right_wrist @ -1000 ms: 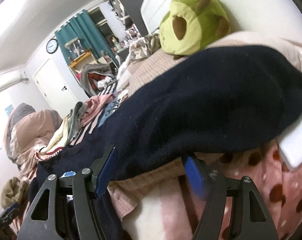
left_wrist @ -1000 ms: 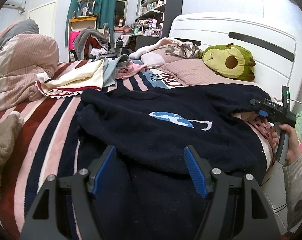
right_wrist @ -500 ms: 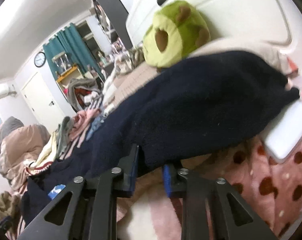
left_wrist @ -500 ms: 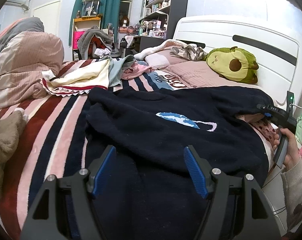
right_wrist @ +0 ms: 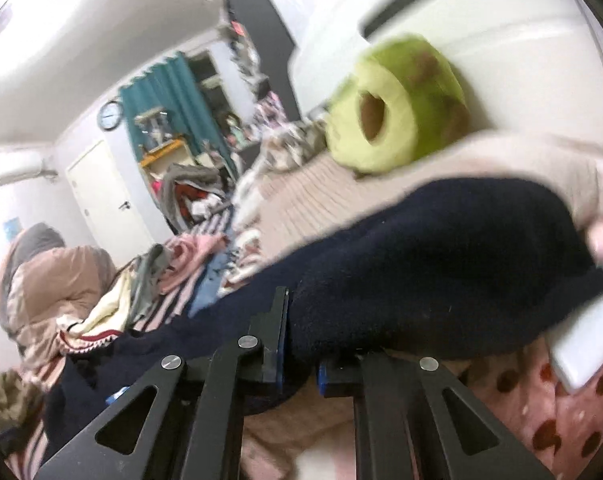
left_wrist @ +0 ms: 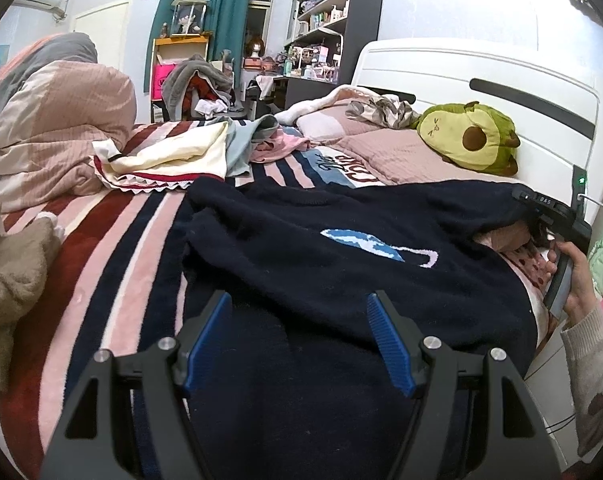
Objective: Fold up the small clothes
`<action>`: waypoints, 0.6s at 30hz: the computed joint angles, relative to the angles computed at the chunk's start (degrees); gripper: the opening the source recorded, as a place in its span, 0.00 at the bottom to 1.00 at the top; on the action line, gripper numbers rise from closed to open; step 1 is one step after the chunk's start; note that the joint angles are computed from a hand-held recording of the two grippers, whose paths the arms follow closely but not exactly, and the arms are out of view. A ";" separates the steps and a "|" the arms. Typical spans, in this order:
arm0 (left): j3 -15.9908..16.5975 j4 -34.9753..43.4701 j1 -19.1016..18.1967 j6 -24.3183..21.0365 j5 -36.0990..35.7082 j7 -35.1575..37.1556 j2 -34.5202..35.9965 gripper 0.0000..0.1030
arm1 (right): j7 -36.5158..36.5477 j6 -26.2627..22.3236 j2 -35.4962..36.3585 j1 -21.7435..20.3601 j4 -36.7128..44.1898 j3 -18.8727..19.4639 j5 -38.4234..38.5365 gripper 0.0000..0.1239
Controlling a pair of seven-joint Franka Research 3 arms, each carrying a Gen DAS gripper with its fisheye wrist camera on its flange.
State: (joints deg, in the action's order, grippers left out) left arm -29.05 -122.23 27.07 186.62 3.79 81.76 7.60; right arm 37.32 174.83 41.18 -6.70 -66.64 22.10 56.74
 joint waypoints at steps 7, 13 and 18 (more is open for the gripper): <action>-16.96 -2.05 17.95 3.21 3.47 -2.68 0.92 0.65 | -26.87 -5.36 -6.13 -4.67 -6.94 11.87 8.32 0.04; -29.87 -5.78 35.03 6.33 14.66 -11.70 -0.97 0.68 | -19.00 -22.18 -8.02 7.51 -8.52 -0.13 -8.69 0.04; -36.74 -7.60 45.84 7.72 26.06 -21.58 -2.80 0.69 | -8.12 -32.43 -4.74 19.46 -5.81 -12.42 -26.23 0.08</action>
